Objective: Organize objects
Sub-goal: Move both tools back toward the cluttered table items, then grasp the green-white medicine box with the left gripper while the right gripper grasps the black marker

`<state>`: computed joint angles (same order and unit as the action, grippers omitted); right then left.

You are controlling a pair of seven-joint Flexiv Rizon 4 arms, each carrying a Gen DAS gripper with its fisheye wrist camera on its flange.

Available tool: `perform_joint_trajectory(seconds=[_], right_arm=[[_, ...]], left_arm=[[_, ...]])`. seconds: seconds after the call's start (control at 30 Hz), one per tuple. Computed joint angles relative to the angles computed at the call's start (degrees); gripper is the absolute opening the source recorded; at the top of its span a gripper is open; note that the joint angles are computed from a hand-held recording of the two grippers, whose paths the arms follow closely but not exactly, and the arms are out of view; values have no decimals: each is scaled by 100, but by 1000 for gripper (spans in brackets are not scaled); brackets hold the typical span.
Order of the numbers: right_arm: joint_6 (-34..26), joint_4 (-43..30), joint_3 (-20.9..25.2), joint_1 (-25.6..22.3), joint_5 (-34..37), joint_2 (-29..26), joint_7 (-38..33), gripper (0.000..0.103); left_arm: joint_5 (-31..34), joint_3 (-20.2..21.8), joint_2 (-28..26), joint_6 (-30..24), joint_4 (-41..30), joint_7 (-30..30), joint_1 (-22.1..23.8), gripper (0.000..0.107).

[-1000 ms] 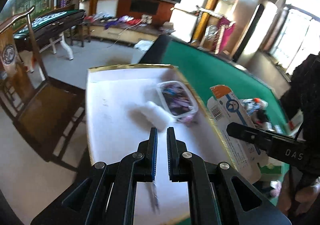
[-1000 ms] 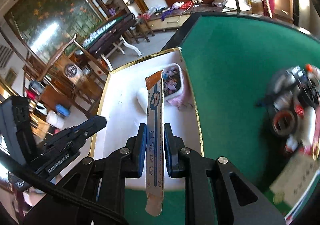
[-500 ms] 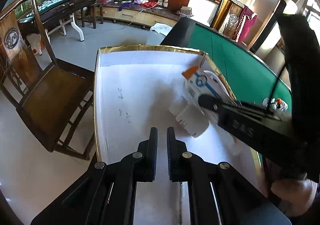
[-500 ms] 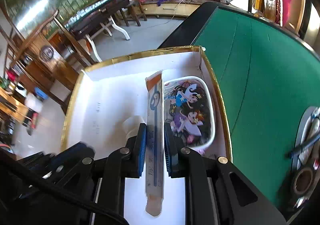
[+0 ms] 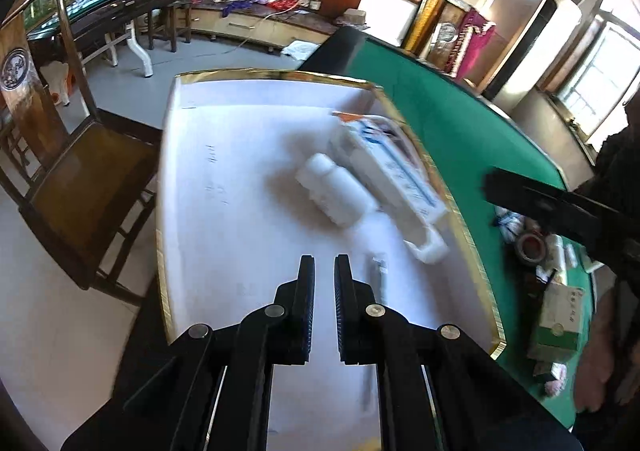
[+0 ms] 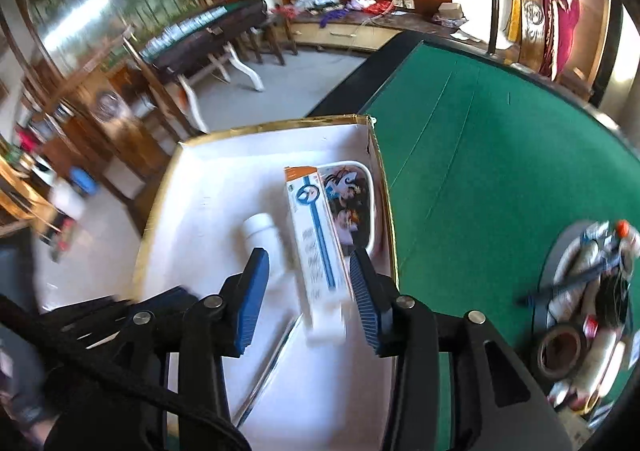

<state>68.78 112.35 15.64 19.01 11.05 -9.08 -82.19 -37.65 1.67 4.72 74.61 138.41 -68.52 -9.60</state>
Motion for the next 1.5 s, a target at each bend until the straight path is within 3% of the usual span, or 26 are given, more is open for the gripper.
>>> perform_joint_trajectory(seconds=[0.07, 0.1, 0.13, 0.2, 0.33, 0.43, 0.57, 0.63, 0.7, 0.73, 0.83, 1.0, 1.13, 1.2, 1.23, 1.33, 1.5], right_arm=[[-73, 164, 166, -265, 753, 402, -567, 42], [-181, 287, 184, -422, 1371, 724, -1058, 47], [-192, 373, 132, -419, 1634, 886, -1231, 53], [-152, 773, -99, -505, 2337, 1474, -1738, 55], [71, 1449, -595, -536, 2878, 2186, -2120, 64], [4, 1953, -1167, -425, 3346, 2637, -2565, 64], [-394, 2438, -2148, -306, 4142, 3105, -3440, 64], [-463, 2483, -2400, -385, 4398, 3105, -3719, 64], [-816, 2432, -2684, -604, 4481, 3124, -3832, 64], [-997, 2356, -2790, -671, 4604, 3098, -3871, 64], [-1660, 2261, -3078, -881, 4943, 3240, -4091, 65], [-2277, 2167, -3064, -1155, 5257, 3281, -4256, 66], [-2598, 2099, -2994, -1377, 5460, 3163, -4414, 66], [-2629, 2067, -2885, -1502, 5518, 3093, -4461, 66], [-2623, 2051, -2817, -1566, 5548, 3064, -4472, 66], [-2676, 2021, -2680, -1745, 5598, 2963, -4481, 67], [-2371, 1990, -2353, -1919, 5514, 2690, -4131, 67]], left_arm=[[14, -58, 102, 16, 42, -60, -86, 8], [20, -105, 159, 25, 56, -82, -168, 8], [2, -135, 197, 38, 61, -73, -253, 8], [82, -227, 240, 59, 35, -159, -412, 8], [300, -479, 135, 147, -123, -385, -774, 21], [403, -651, -48, 165, -280, -322, -1062, 27], [-515, -894, -337, 87, -413, 407, -1591, 38], [-1075, -1041, -436, 50, -498, 787, -1795, 40], [-1379, -1142, -540, 0, -649, 1033, -1906, 52], [-1346, -1181, -626, -69, -765, 1069, -1916, 58], [-483, -1171, -811, -242, -1022, 663, -1805, 59], [-667, -1247, -1052, -1213, -1393, 1126, -1539, 65], [-571, -1306, -1444, -1606, -1761, 1032, -1417, 77], [-774, -1403, -1649, -1792, -1881, 1058, -1355, 77], [-826, -1429, -1741, -1785, -1907, 1019, -1346, 77], [-1171, -1550, -1692, -1087, -1670, 1198, -1458, 71], [-1952, -1714, -1424, -373, -1314, 1921, -1615, 65]])
